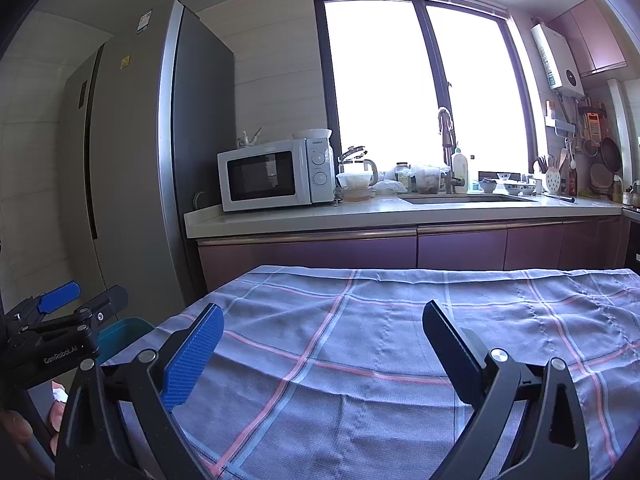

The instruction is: Collect trash

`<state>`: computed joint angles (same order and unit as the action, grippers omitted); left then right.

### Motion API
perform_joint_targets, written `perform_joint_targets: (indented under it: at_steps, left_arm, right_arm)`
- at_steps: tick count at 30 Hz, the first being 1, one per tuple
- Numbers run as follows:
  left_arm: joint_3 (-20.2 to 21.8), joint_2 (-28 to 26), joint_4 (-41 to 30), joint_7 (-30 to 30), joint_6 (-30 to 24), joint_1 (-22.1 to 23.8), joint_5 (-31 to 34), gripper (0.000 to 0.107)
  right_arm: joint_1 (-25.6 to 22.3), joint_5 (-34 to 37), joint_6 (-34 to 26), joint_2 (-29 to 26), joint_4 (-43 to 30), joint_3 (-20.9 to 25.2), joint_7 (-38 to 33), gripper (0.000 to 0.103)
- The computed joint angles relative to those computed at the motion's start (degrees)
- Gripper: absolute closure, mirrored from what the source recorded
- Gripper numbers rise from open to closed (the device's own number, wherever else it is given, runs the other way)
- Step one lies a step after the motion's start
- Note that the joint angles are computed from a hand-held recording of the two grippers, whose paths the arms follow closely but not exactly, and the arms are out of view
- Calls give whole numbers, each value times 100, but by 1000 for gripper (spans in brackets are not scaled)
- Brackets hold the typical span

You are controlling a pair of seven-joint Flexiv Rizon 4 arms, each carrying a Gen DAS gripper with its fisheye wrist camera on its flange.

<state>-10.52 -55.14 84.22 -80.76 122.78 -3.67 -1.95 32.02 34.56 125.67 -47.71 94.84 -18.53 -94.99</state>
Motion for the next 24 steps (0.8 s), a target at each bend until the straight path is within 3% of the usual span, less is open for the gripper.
perform_joint_targets:
  at_steps: [24]
  left_arm:
    - [47, 7, 23, 14, -3, -56, -79, 9]
  right_arm:
    - [106, 315, 2, -34, -59, -108, -142, 7]
